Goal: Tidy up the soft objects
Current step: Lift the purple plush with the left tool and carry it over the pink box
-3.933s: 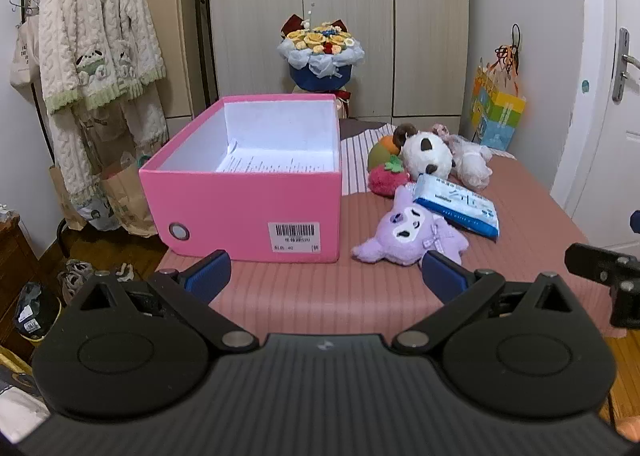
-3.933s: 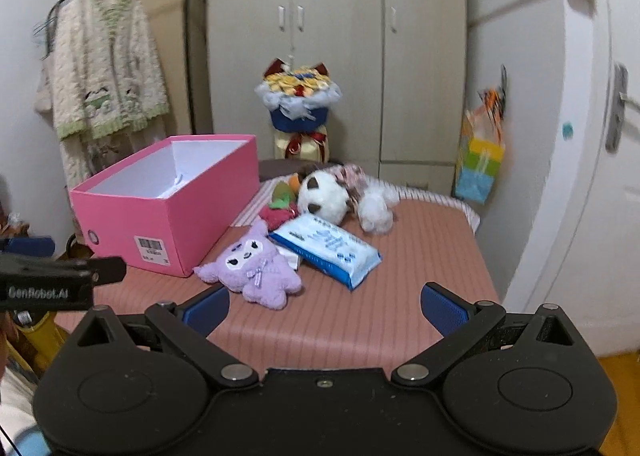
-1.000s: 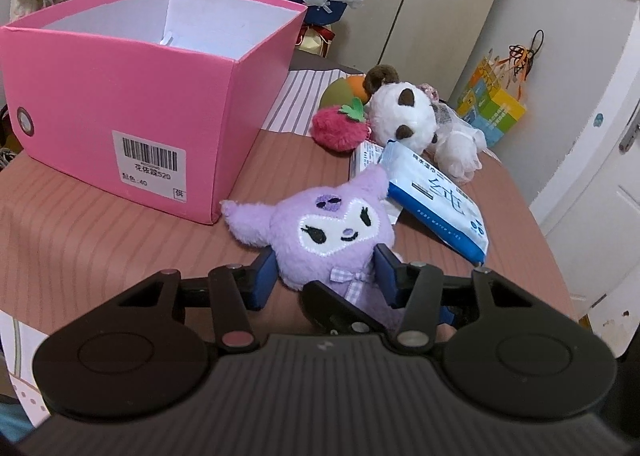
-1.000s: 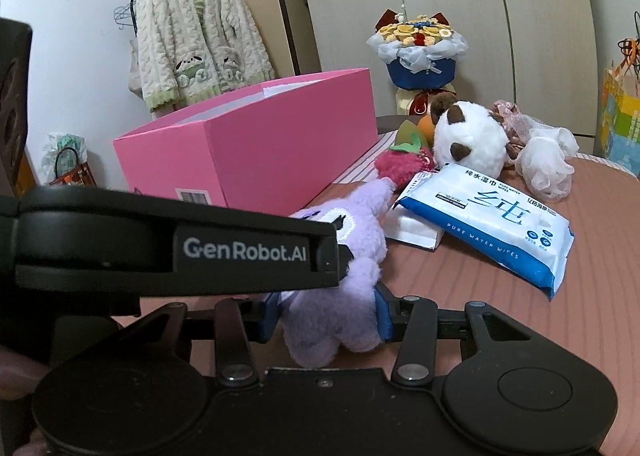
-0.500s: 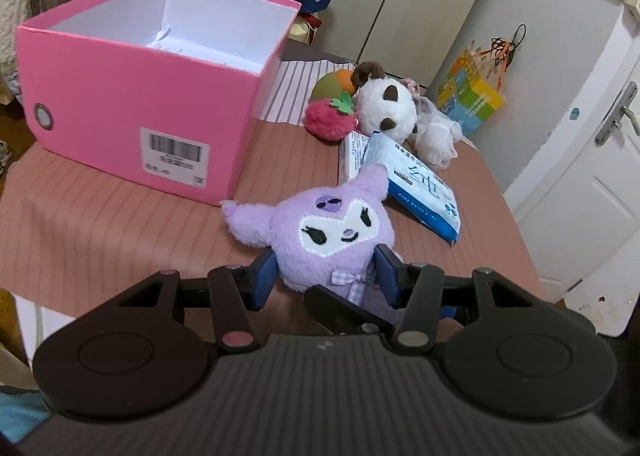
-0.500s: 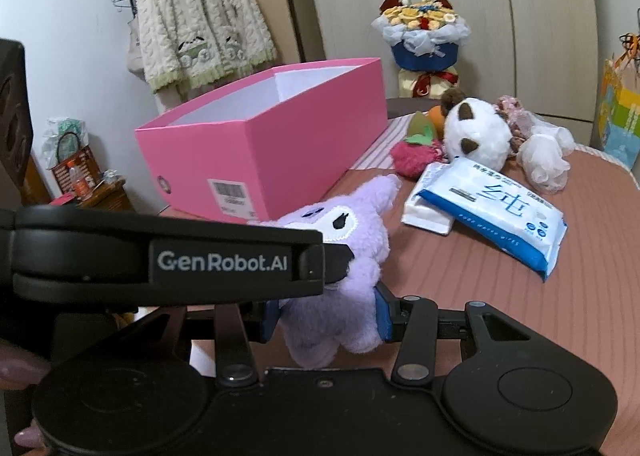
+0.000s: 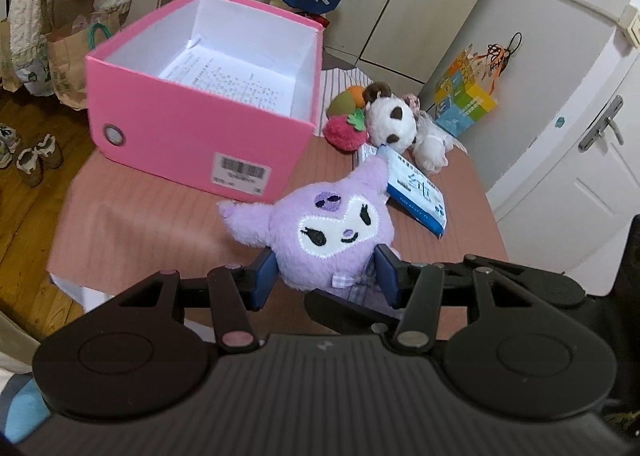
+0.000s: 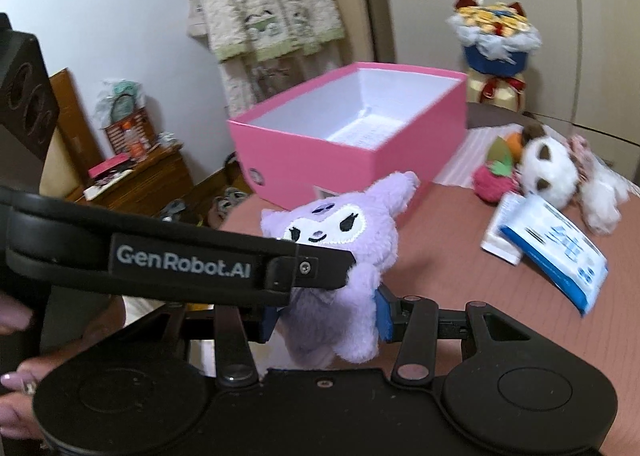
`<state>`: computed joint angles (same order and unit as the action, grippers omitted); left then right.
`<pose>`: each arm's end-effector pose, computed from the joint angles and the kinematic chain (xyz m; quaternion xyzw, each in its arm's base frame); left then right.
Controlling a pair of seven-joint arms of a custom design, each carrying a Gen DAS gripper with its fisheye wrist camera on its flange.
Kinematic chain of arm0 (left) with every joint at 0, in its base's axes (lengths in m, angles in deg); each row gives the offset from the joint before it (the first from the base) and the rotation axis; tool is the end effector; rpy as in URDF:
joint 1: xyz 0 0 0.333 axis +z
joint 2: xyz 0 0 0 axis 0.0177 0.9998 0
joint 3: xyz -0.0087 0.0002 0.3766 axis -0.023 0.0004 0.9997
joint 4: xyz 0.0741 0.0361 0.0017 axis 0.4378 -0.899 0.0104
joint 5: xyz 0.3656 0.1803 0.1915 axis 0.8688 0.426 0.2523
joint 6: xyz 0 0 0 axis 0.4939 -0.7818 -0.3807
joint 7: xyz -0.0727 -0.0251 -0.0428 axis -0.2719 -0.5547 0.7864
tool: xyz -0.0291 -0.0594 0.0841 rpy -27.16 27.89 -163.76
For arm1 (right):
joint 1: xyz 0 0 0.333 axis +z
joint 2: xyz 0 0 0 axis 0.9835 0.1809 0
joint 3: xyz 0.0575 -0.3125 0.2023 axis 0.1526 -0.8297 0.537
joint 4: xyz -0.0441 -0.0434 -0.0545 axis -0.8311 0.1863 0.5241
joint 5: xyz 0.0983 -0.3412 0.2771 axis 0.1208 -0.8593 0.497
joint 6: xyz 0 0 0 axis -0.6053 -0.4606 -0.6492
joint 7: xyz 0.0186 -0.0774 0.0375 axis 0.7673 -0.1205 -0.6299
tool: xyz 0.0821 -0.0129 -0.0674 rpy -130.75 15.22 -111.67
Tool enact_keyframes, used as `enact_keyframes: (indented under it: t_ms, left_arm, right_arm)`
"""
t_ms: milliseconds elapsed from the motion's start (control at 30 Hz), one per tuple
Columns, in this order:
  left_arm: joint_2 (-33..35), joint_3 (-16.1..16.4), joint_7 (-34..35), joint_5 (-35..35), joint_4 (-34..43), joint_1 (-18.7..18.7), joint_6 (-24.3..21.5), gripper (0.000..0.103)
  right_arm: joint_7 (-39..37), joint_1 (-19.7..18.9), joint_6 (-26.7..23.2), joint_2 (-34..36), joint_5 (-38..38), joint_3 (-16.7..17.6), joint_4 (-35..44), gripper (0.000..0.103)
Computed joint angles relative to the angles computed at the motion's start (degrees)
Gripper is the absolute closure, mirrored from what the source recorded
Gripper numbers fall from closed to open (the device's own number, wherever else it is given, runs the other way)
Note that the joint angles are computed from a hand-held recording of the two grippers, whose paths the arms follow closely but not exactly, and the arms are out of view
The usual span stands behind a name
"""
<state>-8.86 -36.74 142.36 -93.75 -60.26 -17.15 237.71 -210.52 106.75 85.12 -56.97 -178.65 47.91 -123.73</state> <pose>0.4934 -0.2064 0.4592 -0.5500 0.7262 -0.4103 0.0435 0.4281 0.3993 0.4262 -0.6903 0.5645 -0.2151 0.3982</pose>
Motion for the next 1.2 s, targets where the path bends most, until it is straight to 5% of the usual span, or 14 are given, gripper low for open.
enact_keyframes:
  t_ms: [300,600,700,833,1000,1200]
  left_arm:
    - [0.79,1.80,-8.11,9.21,5.54,3.67,-5.54,0.052]
    - [9.88,0.13,-13.76,16.90,17.90,6.59,-6.44,0.052]
    - [13.88,-0.73,-17.37,21.05,22.41,7.57,-6.32,0.052]
    - [20.54,-1.77,-22.40,27.30,29.57,8.64,-6.61,0.052]
    - [28.92,-2.43,-29.86,34.74,38.46,9.35,-8.54,0.052]
    - [36.90,-2.61,-37.65,41.51,47.31,9.23,-11.98,0.053]
  right_arm:
    - [-2.06,-0.56,4.52,2.54,0.30,-0.95,6.90,0.051]
    - [-1.39,-2.66,7.62,7.63,0.23,-3.18,15.49,0.052]
    - [-8.12,-2.68,7.18,9.98,5.30,-4.27,18.17,0.053]
    - [-27.41,-5.24,9.71,14.16,22.16,-3.89,21.18,0.053]
    - [-58.93,-19.26,7.20,20.77,47.98,11.23,25.03,0.053]
    - [-76.05,-23.28,-1.41,27.50,58.27,17.02,32.68,0.053]
